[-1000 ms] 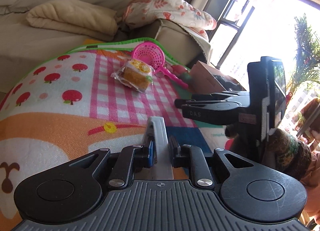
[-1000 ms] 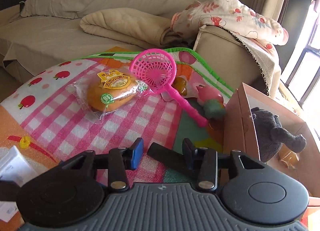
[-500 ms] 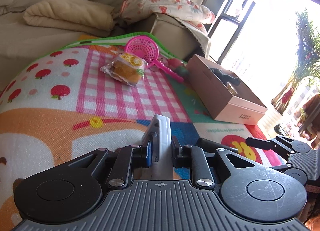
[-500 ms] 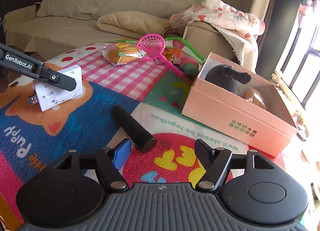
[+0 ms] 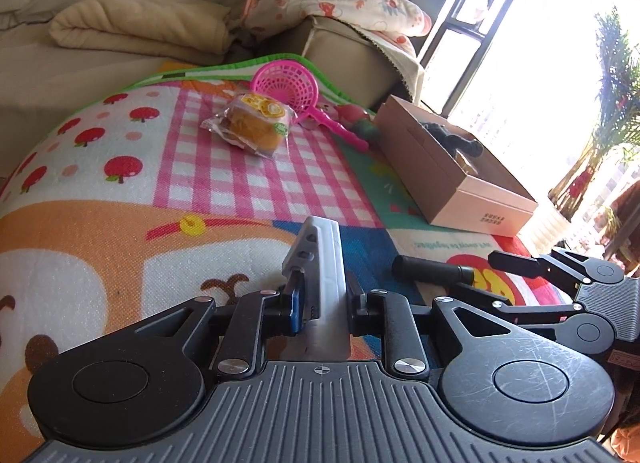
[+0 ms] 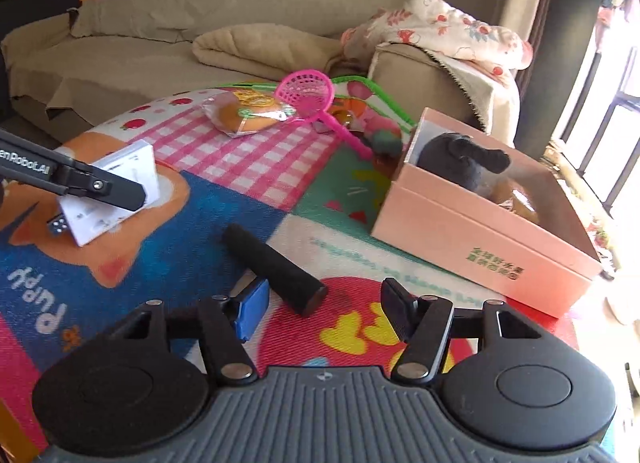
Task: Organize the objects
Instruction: 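Grasp the black foam handle with the right tool while the left tool holds the white block, then place the black handle and white block into the pink box, opening both tools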
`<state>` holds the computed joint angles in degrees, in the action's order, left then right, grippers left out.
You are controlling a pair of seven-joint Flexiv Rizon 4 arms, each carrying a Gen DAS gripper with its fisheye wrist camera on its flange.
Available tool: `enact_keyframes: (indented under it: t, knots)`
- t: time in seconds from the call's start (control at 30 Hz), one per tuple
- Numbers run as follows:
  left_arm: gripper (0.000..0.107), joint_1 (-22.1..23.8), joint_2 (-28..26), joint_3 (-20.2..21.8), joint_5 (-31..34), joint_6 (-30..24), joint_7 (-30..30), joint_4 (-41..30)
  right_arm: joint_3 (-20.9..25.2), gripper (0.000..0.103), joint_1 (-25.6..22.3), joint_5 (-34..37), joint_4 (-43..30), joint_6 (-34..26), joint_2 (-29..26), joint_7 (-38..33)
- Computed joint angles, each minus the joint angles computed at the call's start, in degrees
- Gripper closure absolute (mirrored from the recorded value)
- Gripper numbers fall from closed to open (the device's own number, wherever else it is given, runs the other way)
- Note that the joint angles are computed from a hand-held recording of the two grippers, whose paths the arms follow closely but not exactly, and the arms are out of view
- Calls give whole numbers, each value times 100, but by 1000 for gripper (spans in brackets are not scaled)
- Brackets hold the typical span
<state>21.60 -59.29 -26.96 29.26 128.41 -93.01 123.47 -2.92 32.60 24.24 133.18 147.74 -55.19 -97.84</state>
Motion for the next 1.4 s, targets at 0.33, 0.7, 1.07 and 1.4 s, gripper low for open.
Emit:
enact_keyframes:
  t: [0.33,0.7,1.07,1.4]
  knots:
    - [82,80,-131,-69,45,3,-68,-52,-13,5,-210,-326,-844,-1279,240,1041]
    - [83,217,-271,-120,137,95,-176,-64,-959,28,628,-21,-1361,-2041,13,1566]
    - [87,29,26,-95,308,-92,-7,91,-24,28,-314,-376,465,227,319,891]
    - [87,-650,519,-1227,129,-798,757,-739,415,28,-1213,-266,1162,2762,-315,977]
